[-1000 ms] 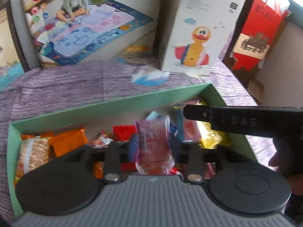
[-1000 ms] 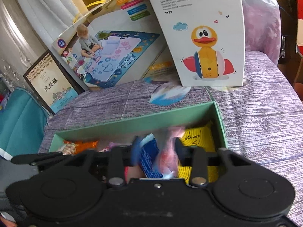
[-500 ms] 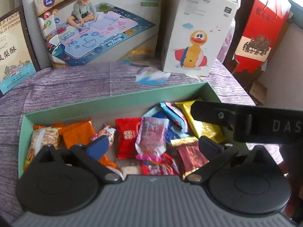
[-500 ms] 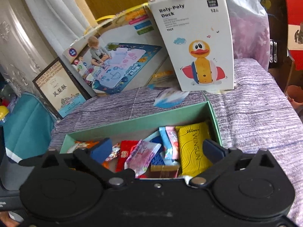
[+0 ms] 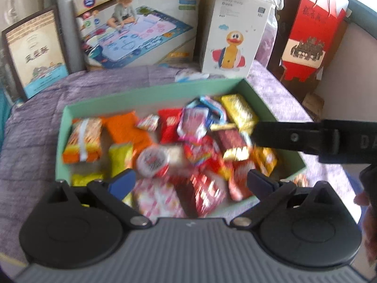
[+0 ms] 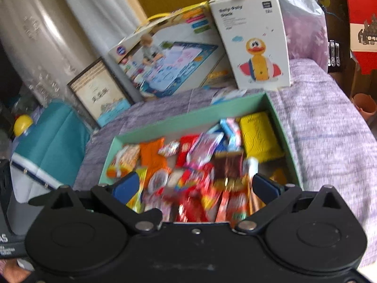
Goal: Organize snacks
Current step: 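Grasp the red-green candy with the left tool while the right tool grasps the orange lollipop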
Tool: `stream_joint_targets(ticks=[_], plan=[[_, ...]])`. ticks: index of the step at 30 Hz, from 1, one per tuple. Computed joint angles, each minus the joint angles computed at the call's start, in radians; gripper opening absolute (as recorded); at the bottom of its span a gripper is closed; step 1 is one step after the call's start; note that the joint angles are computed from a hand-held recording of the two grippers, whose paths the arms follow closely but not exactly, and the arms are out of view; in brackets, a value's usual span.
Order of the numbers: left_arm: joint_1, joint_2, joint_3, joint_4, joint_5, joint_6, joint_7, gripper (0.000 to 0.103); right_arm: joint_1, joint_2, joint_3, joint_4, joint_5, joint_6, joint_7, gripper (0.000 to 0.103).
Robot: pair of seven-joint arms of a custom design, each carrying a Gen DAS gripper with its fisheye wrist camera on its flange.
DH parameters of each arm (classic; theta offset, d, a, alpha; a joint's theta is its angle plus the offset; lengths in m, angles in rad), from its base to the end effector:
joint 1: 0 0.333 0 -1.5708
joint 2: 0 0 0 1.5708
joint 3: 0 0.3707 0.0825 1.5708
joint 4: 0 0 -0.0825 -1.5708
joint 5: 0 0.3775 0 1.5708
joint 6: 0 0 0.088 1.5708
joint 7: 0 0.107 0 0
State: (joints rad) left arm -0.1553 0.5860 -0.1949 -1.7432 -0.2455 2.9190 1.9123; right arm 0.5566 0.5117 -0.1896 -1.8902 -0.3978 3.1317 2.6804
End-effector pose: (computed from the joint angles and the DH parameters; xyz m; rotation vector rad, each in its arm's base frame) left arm 0.7044 -0.2130 0.3598 -1.5265 2.3111 -0.8156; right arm 0.6335 0.3012 0.3690 -1.4520 1.9420 -0.3312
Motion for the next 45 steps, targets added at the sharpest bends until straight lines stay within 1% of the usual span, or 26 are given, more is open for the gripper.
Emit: stream_joint_targets(ticks=[2,6,7,11,16,18,20,21,22,23,25,27,28,29,30,32,33,37,39,41,43,45], plan=[[0.027,-0.039,-0.014,-0.075,-0.007,0.031,0.03,0.103,0.037,-0.02,-0.024,-0.036,-0.012,0.012,0.015,0.103],[0.053,-0.091,-0.007,-0.186,-0.015,0.081,0.055,0.103,0.092,-0.043,-0.059,-0.09,-0.019,0.034,0.048,0.103],[0.059,-0.098,-0.003,-0.205,-0.018,0.085,0.056,0.103,0.095,-0.047,-0.057,-0.101,-0.016,0.038,0.052,0.103],[0.06,-0.105,0.035,-0.26,-0.023,0.096,0.029,0.103,0.079,-0.055,-0.018,-0.125,0.001,0.031,0.05,0.103],[0.058,-0.089,0.073,-0.283,-0.01,0.097,-0.013,0.103,0.045,-0.047,0.042,-0.132,0.021,0.022,0.031,0.103],[0.06,-0.082,0.078,-0.284,-0.002,0.095,-0.021,0.103,0.039,-0.04,0.054,-0.134,0.031,0.019,0.029,0.103],[0.073,-0.073,0.066,-0.281,-0.001,0.096,-0.018,0.102,0.029,-0.036,0.07,-0.138,0.042,0.016,0.025,0.103],[0.075,-0.069,0.064,-0.282,0.001,0.104,-0.016,0.1,0.035,-0.035,0.064,-0.142,0.045,0.016,0.029,0.103],[0.074,-0.062,0.066,-0.279,0.005,0.111,-0.016,0.095,0.042,-0.032,0.057,-0.143,0.047,0.012,0.034,0.103],[0.075,-0.057,0.065,-0.277,0.007,0.11,-0.015,0.093,0.039,-0.032,0.062,-0.146,0.051,0.005,0.035,0.103],[0.087,-0.045,0.054,-0.266,0.004,0.089,-0.013,0.082,0.032,-0.031,0.07,-0.15,0.059,-0.004,0.039,0.103],[0.096,-0.035,0.046,-0.257,-0.002,0.075,-0.01,0.077,0.035,-0.027,0.065,-0.151,0.059,-0.009,0.047,0.103],[0.099,-0.03,0.044,-0.255,-0.004,0.071,-0.009,0.071,0.043,-0.027,0.054,-0.153,0.056,-0.008,0.054,0.103],[0.098,-0.027,0.045,-0.256,-0.005,0.073,-0.011,0.07,0.055,-0.025,0.039,-0.153,0.05,-0.007,0.062,0.103],[0.098,-0.027,0.043,-0.265,-0.005,0.095,-0.006,0.068,0.073,-0.025,0.016,-0.156,0.042,-0.005,0.073,0.103],[0.088,-0.029,0.051,-0.276,0.003,0.125,0.0,0.049,0.097,-0.024,-0.016,-0.162,0.03,0.002,0.094,0.103],[0.08,-0.031,0.059,-0.28,0.008,0.135,0.0,0.03,0.105,-0.025,-0.028,-0.166,0.026,0.004,0.104,0.103],[0.09,-0.033,0.037,-0.278,-0.001,0.136,0.004,0.028,0.137,-0.031,-0.073,-0.19,0.008,0.011,0.14,0.103],[0.112,-0.036,0.0,-0.28,-0.016,0.135,0.016,0.027,0.139,-0.037,-0.078,-0.202,0.0,0.013,0.146,0.103],[0.126,-0.036,-0.03,-0.278,-0.026,0.135,0.035,0.027,0.161,-0.042,-0.106,-0.215,-0.015,0.014,0.158,0.103],[0.134,-0.038,-0.054,-0.276,-0.036,0.134,0.054,0.027,0.194,-0.049,-0.147,-0.229,-0.038,0.015,0.174,0.103],[0.138,-0.037,-0.074,-0.267,-0.048,0.124,0.068,0.027,0.282,-0.051,-0.248,-0.248,-0.075,0.024,0.221,0.103]])
